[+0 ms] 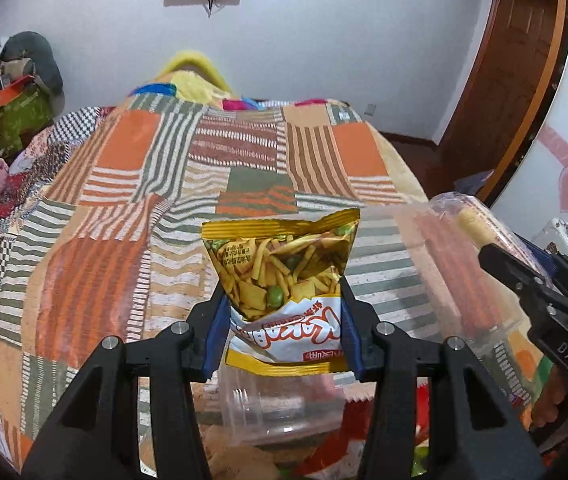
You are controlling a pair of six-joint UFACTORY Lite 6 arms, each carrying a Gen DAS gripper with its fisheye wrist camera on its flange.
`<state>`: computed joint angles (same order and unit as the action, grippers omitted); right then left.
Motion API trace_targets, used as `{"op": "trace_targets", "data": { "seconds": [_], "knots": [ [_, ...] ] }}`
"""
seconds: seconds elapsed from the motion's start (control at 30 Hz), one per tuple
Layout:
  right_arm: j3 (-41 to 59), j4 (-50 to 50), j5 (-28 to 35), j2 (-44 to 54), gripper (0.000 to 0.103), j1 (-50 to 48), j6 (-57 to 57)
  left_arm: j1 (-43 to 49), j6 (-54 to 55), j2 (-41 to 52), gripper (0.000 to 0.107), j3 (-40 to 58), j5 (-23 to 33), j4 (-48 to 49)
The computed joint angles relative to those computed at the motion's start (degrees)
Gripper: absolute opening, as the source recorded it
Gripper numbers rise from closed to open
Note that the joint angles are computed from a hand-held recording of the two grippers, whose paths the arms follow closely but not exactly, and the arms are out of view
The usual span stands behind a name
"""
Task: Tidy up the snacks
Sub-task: 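Carry the chip bag and biscuit roll into the clear box and release both, then grasp the white-labelled cracker roll with the left tool while the right tool grasps the blue bag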
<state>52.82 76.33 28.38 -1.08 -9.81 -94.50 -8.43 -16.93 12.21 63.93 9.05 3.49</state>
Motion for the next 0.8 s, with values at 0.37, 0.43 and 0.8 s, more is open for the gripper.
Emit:
{"op": "trace_targets", "data": {
  "seconds": [0.37,0.43,0.8],
  "knots": [
    [3.66,-11.14,-2.85,4.25,0.044,1.91,10.11,-0.43,0.27,4.9,0.053,2.53,1.4,1.63],
    [3.26,-11.12,-3.08,3.54,0.044,1.85,10.01,-0.03,3.48,3.66,0.06,1.48,1.09,-1.76],
    [0.47,-10.06,2.92,-4.13,0.054,-2.59,8.45,2.4,13.3,-15.25,0.07,-10.62,1.08,-10.39]
  ]
}}
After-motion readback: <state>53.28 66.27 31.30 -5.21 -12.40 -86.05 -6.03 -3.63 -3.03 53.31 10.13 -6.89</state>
